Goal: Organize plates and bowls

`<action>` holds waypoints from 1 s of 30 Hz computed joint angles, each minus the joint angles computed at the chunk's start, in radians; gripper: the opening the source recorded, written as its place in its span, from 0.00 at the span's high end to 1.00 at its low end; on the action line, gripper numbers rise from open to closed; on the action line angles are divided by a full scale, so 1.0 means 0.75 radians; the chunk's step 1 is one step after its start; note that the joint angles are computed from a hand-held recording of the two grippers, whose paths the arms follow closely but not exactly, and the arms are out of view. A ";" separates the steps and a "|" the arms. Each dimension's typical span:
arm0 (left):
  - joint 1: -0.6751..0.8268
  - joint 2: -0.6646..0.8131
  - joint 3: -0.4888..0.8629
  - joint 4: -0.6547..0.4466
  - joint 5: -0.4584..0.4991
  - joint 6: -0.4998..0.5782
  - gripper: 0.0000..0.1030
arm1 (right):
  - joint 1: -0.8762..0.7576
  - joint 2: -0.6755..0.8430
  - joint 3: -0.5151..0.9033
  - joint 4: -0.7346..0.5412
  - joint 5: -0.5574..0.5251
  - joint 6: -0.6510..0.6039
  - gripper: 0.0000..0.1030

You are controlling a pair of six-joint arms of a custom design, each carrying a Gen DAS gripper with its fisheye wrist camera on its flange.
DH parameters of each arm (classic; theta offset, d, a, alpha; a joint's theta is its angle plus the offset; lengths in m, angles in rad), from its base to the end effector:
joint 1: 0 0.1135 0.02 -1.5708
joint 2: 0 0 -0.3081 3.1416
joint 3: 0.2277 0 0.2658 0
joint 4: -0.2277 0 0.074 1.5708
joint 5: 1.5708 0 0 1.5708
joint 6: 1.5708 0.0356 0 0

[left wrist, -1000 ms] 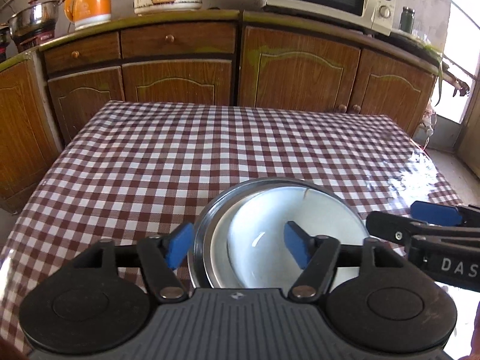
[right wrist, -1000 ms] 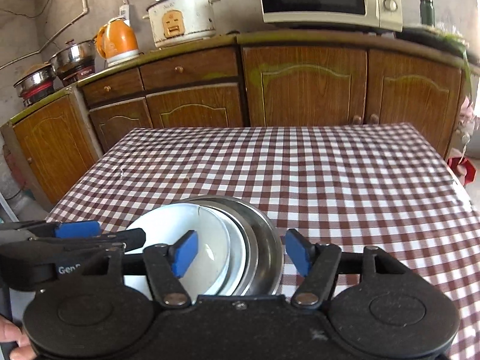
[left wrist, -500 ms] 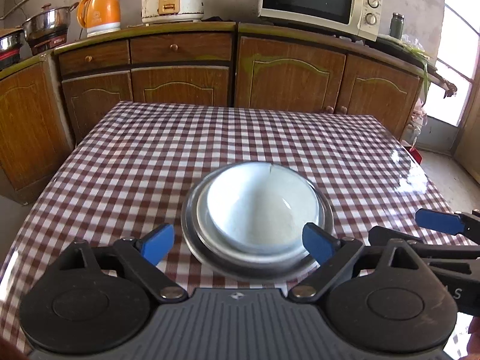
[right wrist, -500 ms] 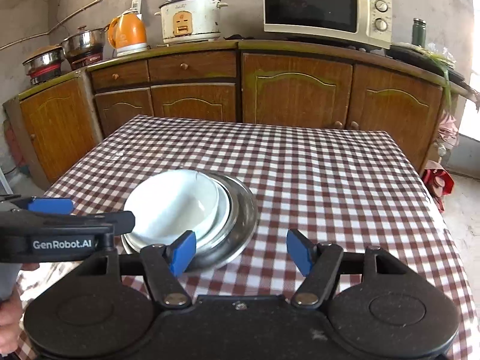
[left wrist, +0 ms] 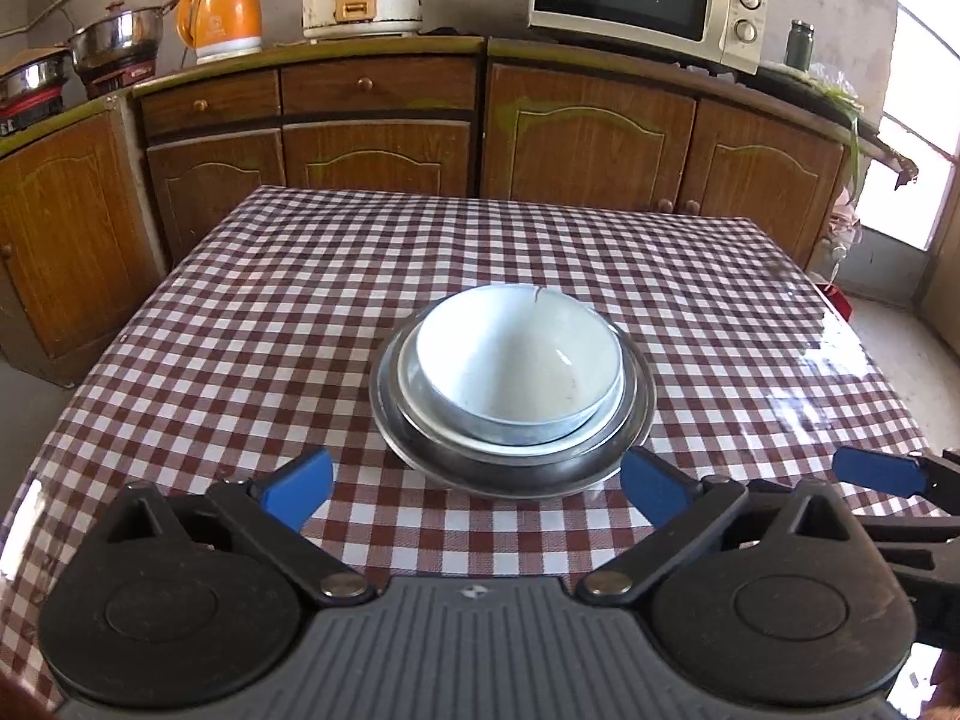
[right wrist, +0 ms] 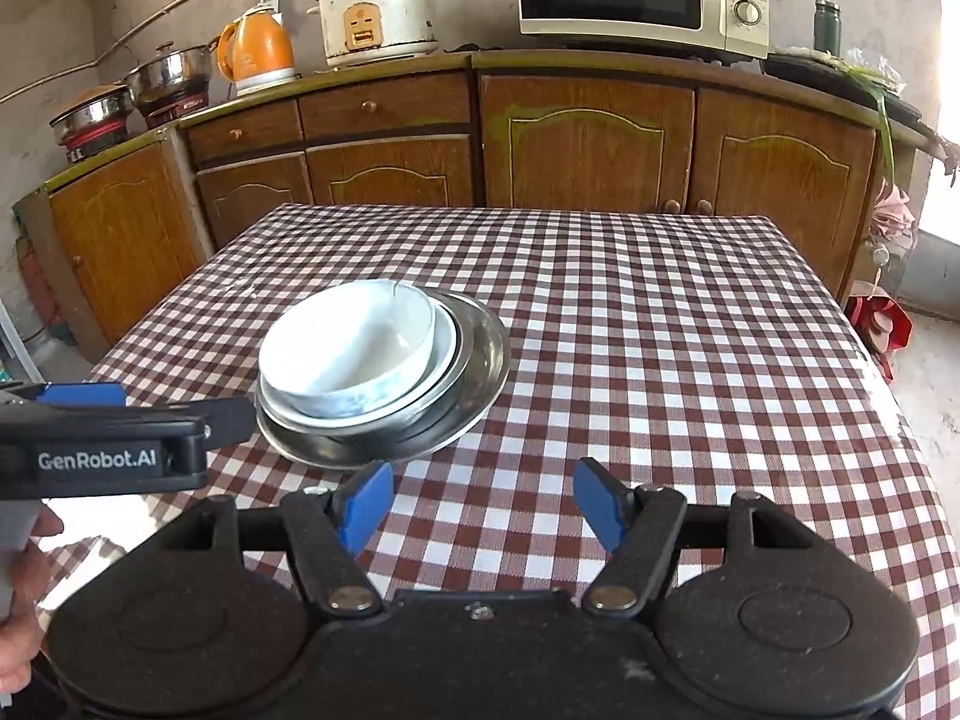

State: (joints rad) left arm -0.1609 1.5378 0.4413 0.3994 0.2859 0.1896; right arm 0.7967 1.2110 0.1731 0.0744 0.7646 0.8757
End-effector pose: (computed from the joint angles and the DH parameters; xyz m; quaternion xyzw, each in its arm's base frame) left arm 0.2594 -0.0523 0.1490 0.2157 0.8726 -0.1231 0.4206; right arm 0.1236 0.0912 0.1275 0.1464 0.8803 -0.0327 0.4501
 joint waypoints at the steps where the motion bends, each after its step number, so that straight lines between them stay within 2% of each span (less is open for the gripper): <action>1: -0.002 -0.001 0.003 -0.016 -0.007 0.011 0.00 | 0.003 -0.001 0.000 -0.005 0.000 0.010 0.23; 18: -0.022 0.005 -0.020 -0.032 -0.096 0.065 0.00 | -0.011 0.021 -0.024 0.031 -0.071 0.016 0.23; 25: -0.013 0.020 0.001 -0.066 -0.065 0.050 0.00 | -0.007 0.026 -0.022 0.023 -0.071 0.032 0.23; 30: -0.017 0.012 -0.022 -0.017 -0.070 0.059 0.00 | 0.006 0.022 -0.021 0.011 -0.063 0.045 0.23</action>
